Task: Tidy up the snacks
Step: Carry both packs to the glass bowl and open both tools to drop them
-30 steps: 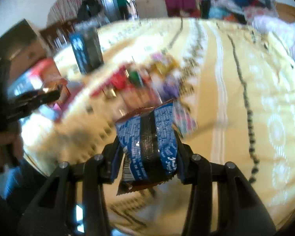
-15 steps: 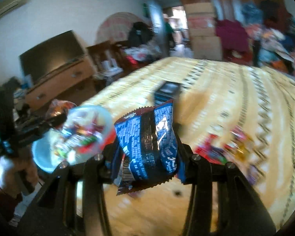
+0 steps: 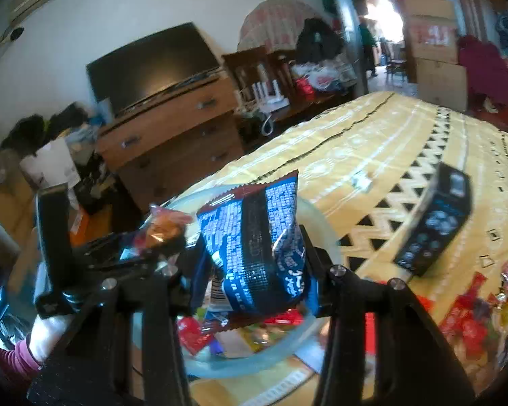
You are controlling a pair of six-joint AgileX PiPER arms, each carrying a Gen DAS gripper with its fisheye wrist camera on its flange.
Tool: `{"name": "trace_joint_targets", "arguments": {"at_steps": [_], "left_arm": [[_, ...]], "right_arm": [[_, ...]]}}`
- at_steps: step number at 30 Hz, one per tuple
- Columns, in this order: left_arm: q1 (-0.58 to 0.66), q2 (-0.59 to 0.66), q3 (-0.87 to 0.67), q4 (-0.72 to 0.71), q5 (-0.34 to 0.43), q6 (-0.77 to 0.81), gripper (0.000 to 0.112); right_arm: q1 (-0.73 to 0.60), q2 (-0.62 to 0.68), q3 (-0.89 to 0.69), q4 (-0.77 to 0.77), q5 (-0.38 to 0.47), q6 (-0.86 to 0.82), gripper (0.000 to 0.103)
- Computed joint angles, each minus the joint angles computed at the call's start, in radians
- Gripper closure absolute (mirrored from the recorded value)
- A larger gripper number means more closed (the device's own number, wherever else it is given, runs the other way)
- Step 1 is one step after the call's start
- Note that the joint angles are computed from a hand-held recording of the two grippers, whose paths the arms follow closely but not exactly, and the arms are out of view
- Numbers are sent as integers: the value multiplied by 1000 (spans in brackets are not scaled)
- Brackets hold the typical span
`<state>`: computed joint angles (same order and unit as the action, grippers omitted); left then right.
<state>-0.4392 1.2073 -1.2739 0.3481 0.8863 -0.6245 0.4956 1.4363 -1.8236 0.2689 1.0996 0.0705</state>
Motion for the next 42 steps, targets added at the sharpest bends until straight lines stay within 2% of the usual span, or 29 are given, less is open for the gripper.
{"name": "trace_joint_targets", "arguments": {"at_steps": [13, 42], "left_arm": [[69, -24, 26, -57, -17, 54, 55], [74, -40, 49, -62, -2, 48, 55]], "right_arm": [[132, 90, -68, -79, 32, 103, 57], [157, 123, -81, -90, 46, 121, 57]]}}
